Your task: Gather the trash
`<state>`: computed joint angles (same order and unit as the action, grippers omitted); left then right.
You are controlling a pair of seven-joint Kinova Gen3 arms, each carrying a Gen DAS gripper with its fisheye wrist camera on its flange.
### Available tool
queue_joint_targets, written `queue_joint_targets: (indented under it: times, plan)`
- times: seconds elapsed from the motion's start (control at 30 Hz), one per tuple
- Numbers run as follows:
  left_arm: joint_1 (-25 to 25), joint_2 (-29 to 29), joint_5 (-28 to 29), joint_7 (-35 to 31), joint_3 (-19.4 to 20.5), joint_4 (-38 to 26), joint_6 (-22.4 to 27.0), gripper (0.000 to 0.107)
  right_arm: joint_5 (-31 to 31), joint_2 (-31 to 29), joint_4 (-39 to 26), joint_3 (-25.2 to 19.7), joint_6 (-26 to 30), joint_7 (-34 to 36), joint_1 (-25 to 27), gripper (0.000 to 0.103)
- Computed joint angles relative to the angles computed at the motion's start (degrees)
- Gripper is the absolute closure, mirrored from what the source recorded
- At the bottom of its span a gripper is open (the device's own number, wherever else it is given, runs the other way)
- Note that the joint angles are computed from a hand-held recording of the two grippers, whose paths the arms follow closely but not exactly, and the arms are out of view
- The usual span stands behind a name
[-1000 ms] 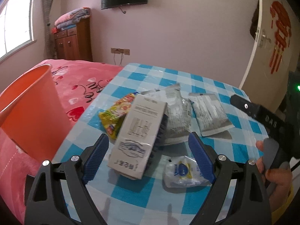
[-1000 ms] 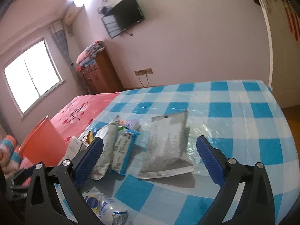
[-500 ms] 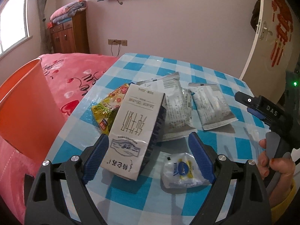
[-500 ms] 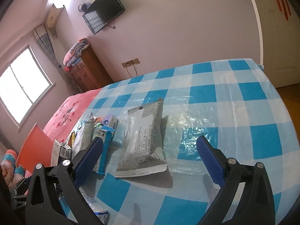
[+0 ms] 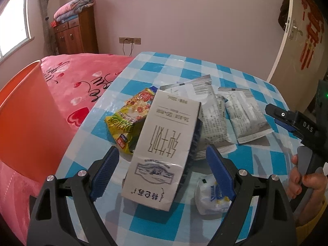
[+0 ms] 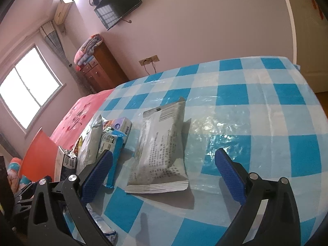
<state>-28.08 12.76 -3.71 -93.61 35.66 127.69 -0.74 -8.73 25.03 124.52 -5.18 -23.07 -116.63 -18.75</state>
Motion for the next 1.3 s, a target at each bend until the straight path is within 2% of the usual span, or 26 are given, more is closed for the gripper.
queue_joint_targets:
  times: [0.07, 0.23, 0.3, 0.43, 0.53, 0.63, 0.77, 0.9, 0.97, 1.17, 1.3]
  plan:
    - [1.9, 0.1, 0.0, -0.1, -2.1, -0.2, -0.2, 0.02, 2.3, 0.3, 0.1, -2.0, -0.6, -1.8, 2.3, 0.005]
    - [2.6, 0.7, -0.4, 0.1, -2.8, -0.6, -0.2, 0.02, 4.5, 0.9, 0.0, -2.7, -1.6, -3.4, 3.3, 0.007]
    - [4.5, 0.7, -0.3, 0.2, -4.8, -0.7, -0.5, 0.021, 5.1, 1.1, -0.3, -2.8, -1.2, -3.7, 3.4, 0.016]
    - [6.7, 1.3, -0.6, 0.5, -7.1, -1.2, -0.4, 0.021, 6.8, 1.8, -1.4, -3.8, -0.1, -4.9, 4.6, 0.017]
    - [4.8, 1.9, -1.0, 0.8, -5.2, -1.3, -0.6, 0.021, 9.2, 2.3, -1.3, -5.2, -1.0, -6.6, 6.4, 0.019]
    - [4.6, 2.2, -1.3, 1.0, -5.0, -1.3, -1.0, 0.023, 11.4, 2.9, -1.6, -6.4, -1.0, -8.4, 7.9, 0.022]
    - [8.2, 2.2, -1.7, 1.4, -8.9, -1.5, -1.2, 0.035, 11.2, 3.0, -2.0, -5.3, -0.6, -8.6, 6.8, 0.024]
    - [8.1, 2.8, -1.9, 1.7, -8.7, -1.8, -1.0, 0.041, 10.2, 3.0, -2.6, -4.1, 0.3, -7.5, 5.2, 0.026]
    - [8.7, 2.9, -1.8, 1.7, -9.3, -1.7, -1.2, 0.041, 9.9, 3.1, -2.8, -4.0, 0.6, -7.1, 4.9, 0.027]
    - [8.7, 2.7, -2.2, 2.2, -9.4, -1.5, -1.4, 0.042, 11.1, 3.6, -3.5, -5.3, 1.6, -7.5, 6.2, 0.038]
    - [9.3, 2.6, -2.5, 2.7, -10.0, -1.3, -1.8, 0.042, 10.3, 3.6, -4.0, -4.5, 2.8, -6.6, 5.1, 0.041]
